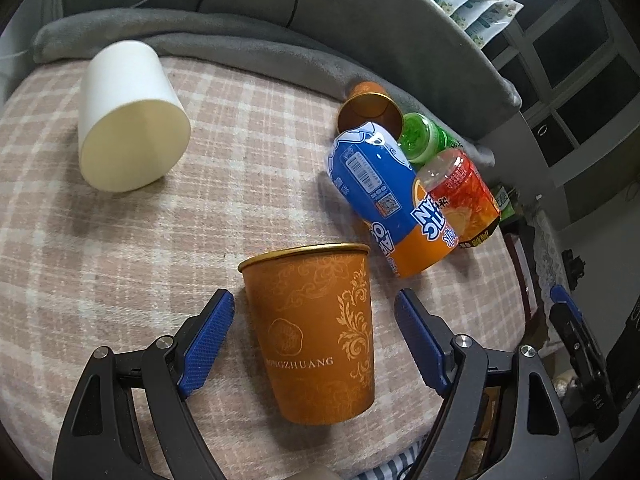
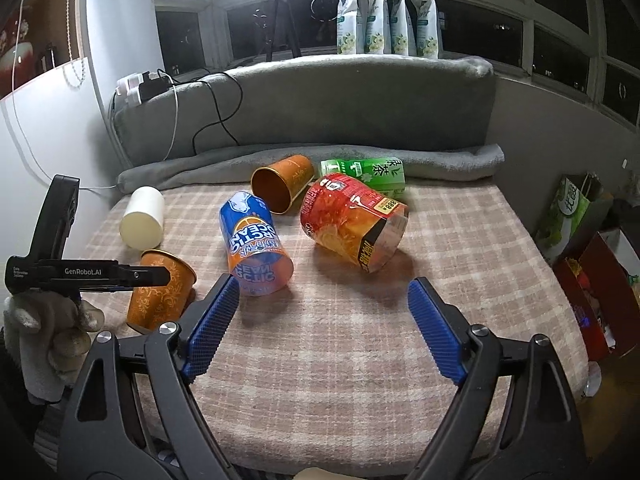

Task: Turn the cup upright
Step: 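Close the left tool on the orange cup while the right tool releases it, then rotate the held orange cup with the left tool until its rim faces up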

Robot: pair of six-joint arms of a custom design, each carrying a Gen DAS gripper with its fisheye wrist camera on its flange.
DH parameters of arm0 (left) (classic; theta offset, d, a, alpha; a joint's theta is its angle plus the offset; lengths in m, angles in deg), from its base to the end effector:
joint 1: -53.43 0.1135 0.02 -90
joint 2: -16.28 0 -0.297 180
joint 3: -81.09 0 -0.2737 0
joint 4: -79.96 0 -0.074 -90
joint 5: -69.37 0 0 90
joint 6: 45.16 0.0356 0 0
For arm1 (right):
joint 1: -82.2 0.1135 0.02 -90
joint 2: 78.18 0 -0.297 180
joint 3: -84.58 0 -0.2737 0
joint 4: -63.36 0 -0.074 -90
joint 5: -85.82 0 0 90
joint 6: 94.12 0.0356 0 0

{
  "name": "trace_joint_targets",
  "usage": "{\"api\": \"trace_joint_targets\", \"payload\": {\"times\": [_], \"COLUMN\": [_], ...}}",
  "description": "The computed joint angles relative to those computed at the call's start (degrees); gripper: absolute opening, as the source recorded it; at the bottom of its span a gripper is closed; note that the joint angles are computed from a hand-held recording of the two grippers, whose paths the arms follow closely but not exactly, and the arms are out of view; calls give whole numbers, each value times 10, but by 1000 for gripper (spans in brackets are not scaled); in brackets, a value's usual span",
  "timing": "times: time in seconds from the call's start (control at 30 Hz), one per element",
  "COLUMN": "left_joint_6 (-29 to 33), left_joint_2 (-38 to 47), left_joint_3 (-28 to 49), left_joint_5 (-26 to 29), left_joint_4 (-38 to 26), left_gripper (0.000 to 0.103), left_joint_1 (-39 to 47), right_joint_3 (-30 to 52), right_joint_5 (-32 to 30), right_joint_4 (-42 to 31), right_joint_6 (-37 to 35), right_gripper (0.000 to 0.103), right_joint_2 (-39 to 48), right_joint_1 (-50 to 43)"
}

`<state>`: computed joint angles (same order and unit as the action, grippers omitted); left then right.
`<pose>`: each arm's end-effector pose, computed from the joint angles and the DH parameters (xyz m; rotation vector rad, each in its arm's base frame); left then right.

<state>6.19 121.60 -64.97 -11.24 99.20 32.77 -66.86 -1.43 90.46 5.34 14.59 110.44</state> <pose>0.2345 -0.0946 0.0544 -0.3312 2.5562 -0.6211 0.2129 0.1124 0.0976 -0.3383 2.2095 0.3084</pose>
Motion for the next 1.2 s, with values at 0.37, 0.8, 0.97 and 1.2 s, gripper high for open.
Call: {"api": "trace_joint_targets", "payload": {"times": [0.37, 0.8, 0.97, 1.2], "left_joint_6": [-5, -1, 4, 15], "left_joint_2": [40, -5, -43, -64], "left_joint_3": [20, 1, -12, -18], "left_joint_5": [24, -17, -62, -166], "left_joint_4": [7, 8, 1, 12], "left_gripper": [66, 66, 66, 66], "left_joint_1": [12, -3, -22, -66], "right_joint_3": [-2, 3, 4, 3], "right_joint_5": [-6, -7, -7, -8], "right_joint_4": [8, 17, 20, 24], "right_joint_6": [1, 4, 6, 8], "right_gripper": [89, 89, 89, 89], "right_joint_2": [7, 27, 32, 37], "right_joint_1": [-13, -12, -12, -12]}}
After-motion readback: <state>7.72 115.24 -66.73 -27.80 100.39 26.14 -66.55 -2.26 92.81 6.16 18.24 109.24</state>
